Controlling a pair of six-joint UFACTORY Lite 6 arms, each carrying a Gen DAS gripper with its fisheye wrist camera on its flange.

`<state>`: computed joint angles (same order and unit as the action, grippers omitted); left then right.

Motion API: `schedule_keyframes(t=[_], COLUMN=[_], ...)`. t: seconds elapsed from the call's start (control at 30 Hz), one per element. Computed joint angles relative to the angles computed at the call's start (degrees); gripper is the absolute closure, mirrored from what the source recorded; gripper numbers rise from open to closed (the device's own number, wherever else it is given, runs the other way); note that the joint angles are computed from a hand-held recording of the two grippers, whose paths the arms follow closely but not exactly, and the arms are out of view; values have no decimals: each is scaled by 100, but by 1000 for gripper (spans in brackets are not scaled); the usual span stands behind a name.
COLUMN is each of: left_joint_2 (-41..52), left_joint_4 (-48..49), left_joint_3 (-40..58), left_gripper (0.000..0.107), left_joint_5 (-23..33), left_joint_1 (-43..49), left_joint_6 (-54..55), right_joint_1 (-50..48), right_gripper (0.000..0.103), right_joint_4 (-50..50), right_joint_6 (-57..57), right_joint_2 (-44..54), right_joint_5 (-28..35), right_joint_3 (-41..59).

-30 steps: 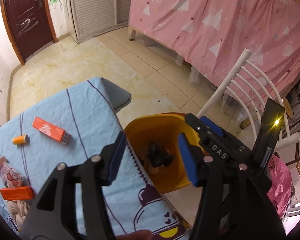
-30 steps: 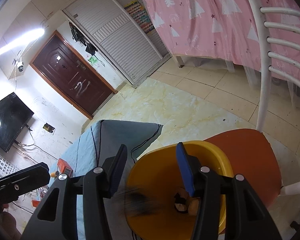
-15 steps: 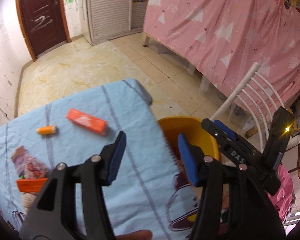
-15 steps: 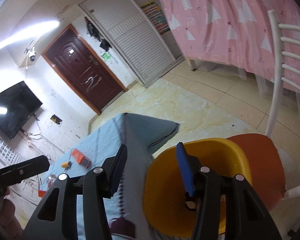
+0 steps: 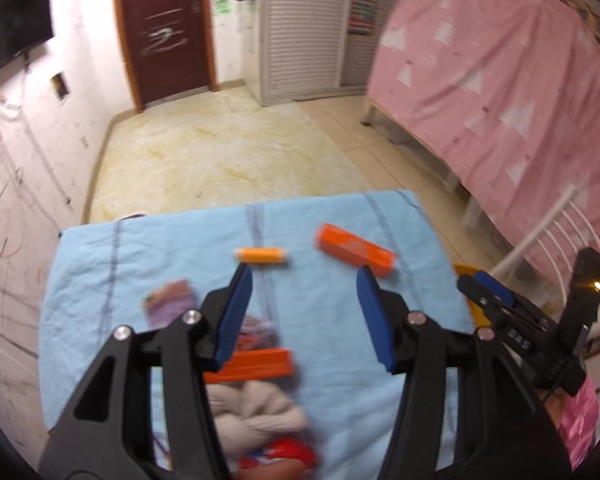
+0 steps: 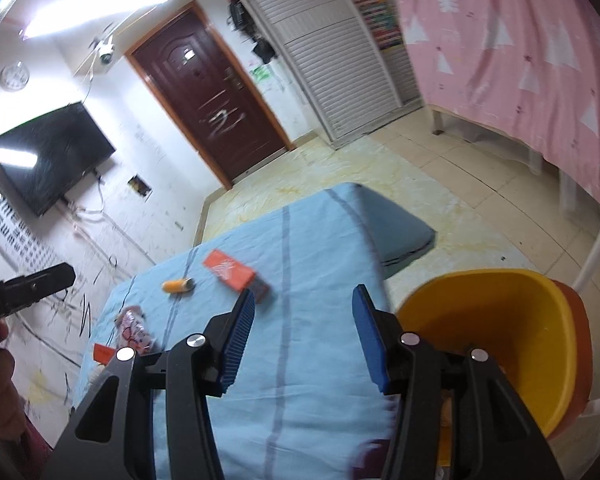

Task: Collect trash
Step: 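Move both tools back over the bed toward the pink cloth and wrapper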

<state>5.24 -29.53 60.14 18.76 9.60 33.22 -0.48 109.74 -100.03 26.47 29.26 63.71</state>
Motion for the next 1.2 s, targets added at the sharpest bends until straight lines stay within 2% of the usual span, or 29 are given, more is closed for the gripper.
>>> schedule_keyframes(t=[0.2,0.33,0.6,0.77,0.83,0.97,1.1,1.13,1.17,1.2], left_joint_2=[679,1260,2223,2670,2878,3191,3373,3419,3486,3595], left_joint_4=[-779,-896,-1028,-1196,-1253,-1389,-1485,-1512,-1491,-1455], left_joint_3=[482,829,1488,1821,1980,2217,2303,2330,2388,2510], left_gripper=[55,55,55,55,51,50,50,53,65,72], left_joint_5=[311,397,584,791,921,1165,1136,1109,1085,1135], left_joint_1=[1105,1540,1998,2102,2129,2204,2266,2287,2302,2326], left_joint_6=[968,1120,1268,1386,1409,1534,1663,1680,1657,1623], right_joint_1=[853,1449,2298,2603,2692,2895,3025,3034,3050,3064], right_gripper=[58,58,58,56,53,51,50,50,50,50], right_joint_4=[-298,-673,-2430,-3527,-3827,-5083,-5765,-5917,-6174,-6354], right_joint_6=[453,923,2894,4132,4496,5854,6579,6750,7046,7248], right_joint_2=[162,421,1240,1837,2085,2802,3272,3396,3598,3734], right_joint_5=[-481,-849,-1200,-938,-770,-428,-230,-151,-22,55], right_joint_3=[505,949,2182,3133,3513,4713,5385,5560,5869,6069])
